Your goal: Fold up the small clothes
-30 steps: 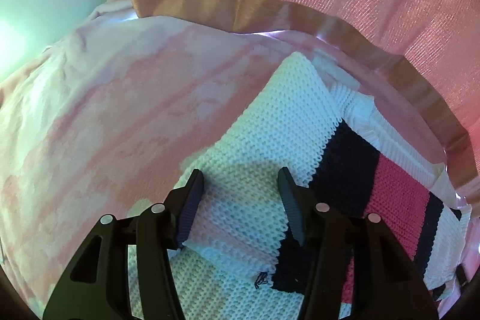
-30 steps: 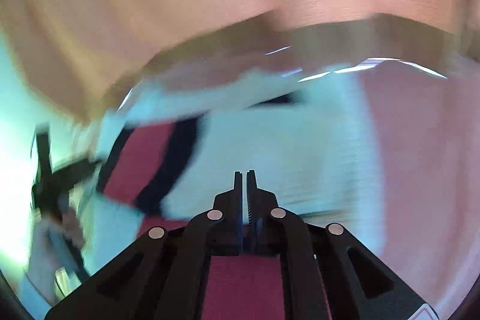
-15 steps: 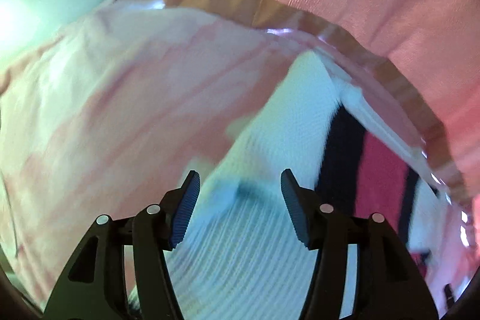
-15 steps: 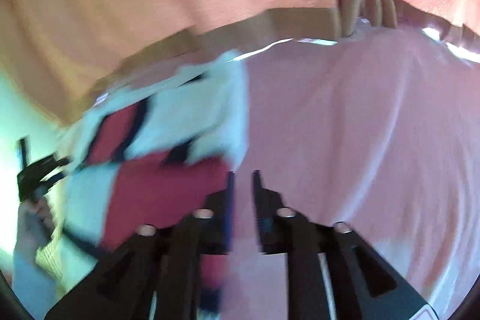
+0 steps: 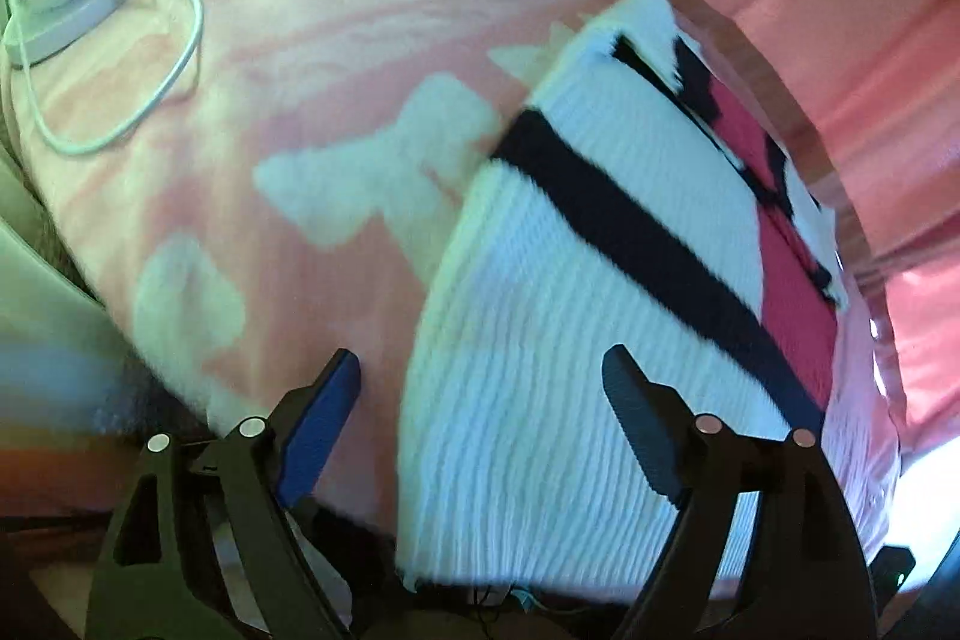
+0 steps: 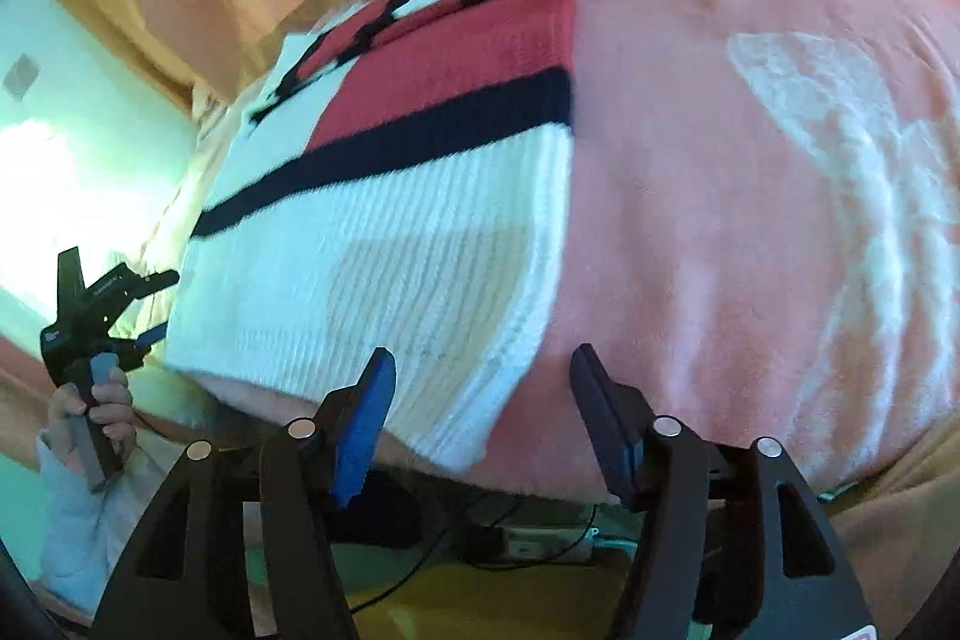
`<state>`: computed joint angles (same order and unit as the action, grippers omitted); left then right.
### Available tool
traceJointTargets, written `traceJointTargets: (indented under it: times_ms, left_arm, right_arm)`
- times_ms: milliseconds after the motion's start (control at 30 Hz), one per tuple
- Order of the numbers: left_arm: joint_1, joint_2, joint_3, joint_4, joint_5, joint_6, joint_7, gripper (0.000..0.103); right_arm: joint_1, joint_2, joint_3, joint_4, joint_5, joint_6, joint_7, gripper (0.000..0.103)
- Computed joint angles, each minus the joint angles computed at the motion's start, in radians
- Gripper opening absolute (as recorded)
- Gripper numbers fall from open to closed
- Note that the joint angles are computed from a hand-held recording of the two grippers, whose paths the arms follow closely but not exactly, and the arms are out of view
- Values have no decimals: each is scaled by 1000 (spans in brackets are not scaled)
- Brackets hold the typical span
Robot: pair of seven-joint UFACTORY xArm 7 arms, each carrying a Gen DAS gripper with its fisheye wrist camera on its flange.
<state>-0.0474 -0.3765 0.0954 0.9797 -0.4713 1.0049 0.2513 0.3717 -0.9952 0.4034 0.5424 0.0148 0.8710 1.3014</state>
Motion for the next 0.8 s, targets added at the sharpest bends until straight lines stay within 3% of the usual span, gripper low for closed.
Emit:
traceJointTargets:
  times_ms: [200,233,267,300,333,367,433,567,667,800]
  left_arm:
    - [-17,-47,17,-40,-26,24,67,81]
    - [-19,-43,18,-36,-34,25,69,74]
    - [-21,-39,20,-33,-44,27,72,61]
    - [-23,-31,22,-26,-53,36,73,56]
    - [-8,-27,12,-22,-67,48,79,37]
    - [-35,1,43,2,-95,101,85,12]
    - [-25,0,23,0,-100,111,70,12]
    - [-34,-132,8,-59,-81,96,110,11]
    - [-55,-249,61,-87,-102,210,141,10]
    - [-61,-428,105,-133,-81,376,157,10]
  right_arm:
    - [-11,-20,2,-33,-18,-81,11,58]
    - [-12,-22,-2,-46,-15,-110,15,46]
    - [-9,-21,-10,-57,-8,-131,14,39]
    - [-7,-13,-19,-63,-5,-146,9,16]
    - [5,-12,-34,-82,7,-182,2,7]
    - [9,-24,-38,-91,15,-190,7,7]
    - [-8,-54,-25,-88,4,-171,23,6]
    - [-42,-182,4,-7,-52,5,18,6]
    - [-37,-269,24,80,-62,206,-21,6]
    - [-43,-359,76,195,4,446,-21,6]
